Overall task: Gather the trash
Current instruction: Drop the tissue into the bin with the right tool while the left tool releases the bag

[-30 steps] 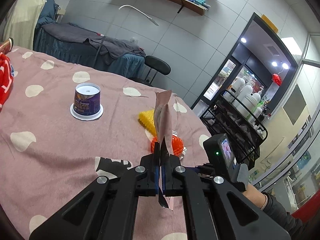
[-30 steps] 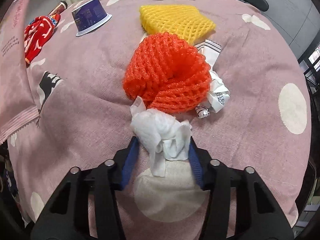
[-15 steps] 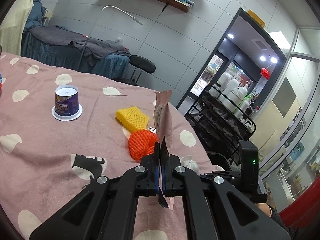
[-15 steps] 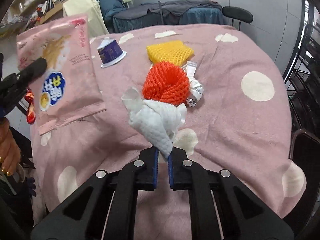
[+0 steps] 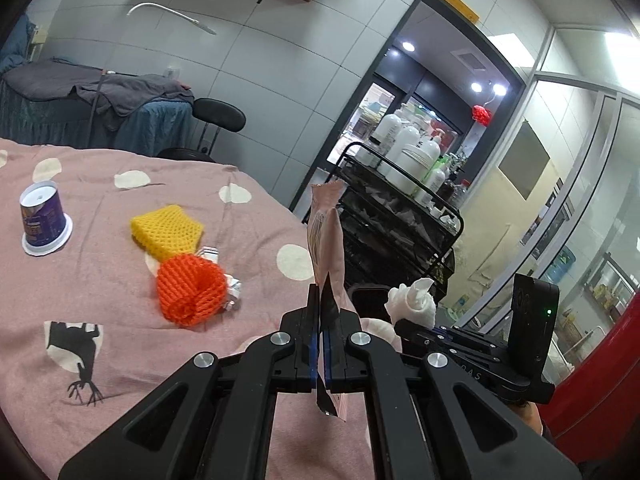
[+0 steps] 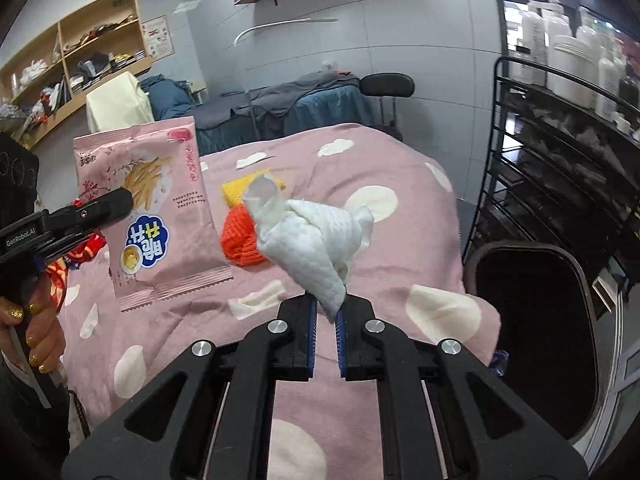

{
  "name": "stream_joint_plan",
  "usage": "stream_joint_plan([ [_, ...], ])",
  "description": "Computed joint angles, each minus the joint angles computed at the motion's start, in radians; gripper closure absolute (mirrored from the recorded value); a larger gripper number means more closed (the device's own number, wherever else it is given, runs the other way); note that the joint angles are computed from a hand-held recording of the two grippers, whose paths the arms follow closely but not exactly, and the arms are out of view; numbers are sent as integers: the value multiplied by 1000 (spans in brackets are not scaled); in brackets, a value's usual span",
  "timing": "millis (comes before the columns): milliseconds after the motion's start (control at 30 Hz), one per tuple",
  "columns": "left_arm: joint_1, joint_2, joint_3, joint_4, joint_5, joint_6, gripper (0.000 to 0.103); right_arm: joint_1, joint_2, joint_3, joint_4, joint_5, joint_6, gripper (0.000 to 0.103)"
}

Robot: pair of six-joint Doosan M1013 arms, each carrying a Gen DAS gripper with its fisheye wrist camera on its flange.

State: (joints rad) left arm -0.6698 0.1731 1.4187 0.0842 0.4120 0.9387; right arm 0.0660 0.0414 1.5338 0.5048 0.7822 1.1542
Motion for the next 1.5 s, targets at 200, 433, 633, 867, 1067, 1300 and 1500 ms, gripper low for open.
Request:
stream_joint_plan([
  [200,0,66,-71,-253,34,247,101,-57,-14,50,-91,-39,143,94],
  [433,-16,139,-164,-401,101,424,101,-126,2,85,-193,-35,331,94],
  [633,-33,199,-242,-449,165,492,101,-159,32,105,-233,-12,423,59],
  [867,-47,261,-323,-451,251,515,101,-155,19,149,-277,-36,478,29],
  [1067,-60,329,-416,-460,330,524,101,-151,-19,190,-298,-66,504,23],
  [1300,-77,416,-544,-433,434,509,101,-144,-60,223,-325,-86,514,23],
  [1500,-90,475,-640,-392,527,482,96,-142,-85,233,-325,-99,510,17],
])
